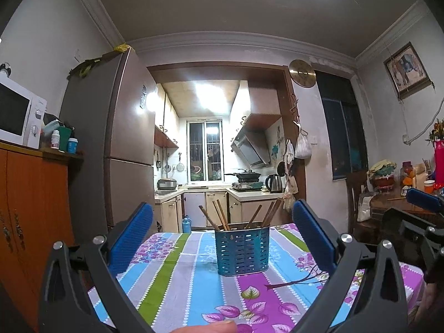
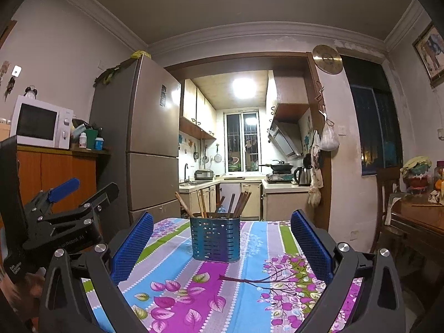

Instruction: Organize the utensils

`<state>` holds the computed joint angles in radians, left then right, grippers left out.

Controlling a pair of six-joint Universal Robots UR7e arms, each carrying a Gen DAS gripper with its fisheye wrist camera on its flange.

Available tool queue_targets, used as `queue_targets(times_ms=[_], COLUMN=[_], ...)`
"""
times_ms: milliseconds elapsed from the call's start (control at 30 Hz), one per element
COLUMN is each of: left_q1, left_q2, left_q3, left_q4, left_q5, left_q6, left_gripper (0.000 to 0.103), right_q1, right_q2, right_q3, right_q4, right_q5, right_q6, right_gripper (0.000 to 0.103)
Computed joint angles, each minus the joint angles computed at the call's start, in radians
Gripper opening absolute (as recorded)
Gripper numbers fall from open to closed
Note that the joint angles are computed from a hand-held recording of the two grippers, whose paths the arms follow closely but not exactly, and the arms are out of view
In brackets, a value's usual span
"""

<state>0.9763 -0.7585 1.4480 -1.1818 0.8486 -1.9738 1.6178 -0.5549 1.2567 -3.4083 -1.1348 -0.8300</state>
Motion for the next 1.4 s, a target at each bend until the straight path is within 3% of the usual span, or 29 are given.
queue_targets(times_ms=[300, 1133, 1400], left_q1=[0.017, 0.045, 0.048], left_q2=[0.001, 0.033, 0.042], left_q3=[0.058, 0.024, -0.029], left_q4=[-0.036, 0.039, 0.127], left_q5=[-0.006, -0.014, -0.069], left_q6=[0.002, -0.07, -0.127], left_gripper=[0.097, 0.097, 0.097], right_q1=[-0.037, -0.048, -0.046], right_q2=[0.014, 0.066, 0.069], right_q3=[0.028, -0.006, -0.01], right_q4=[-0.018, -0.008, -0.007], right_q5=[0.02, -0.018, -0.022], right_q6=[0.003, -0.03, -0.031], right_gripper=[0.099, 0.099, 0.099])
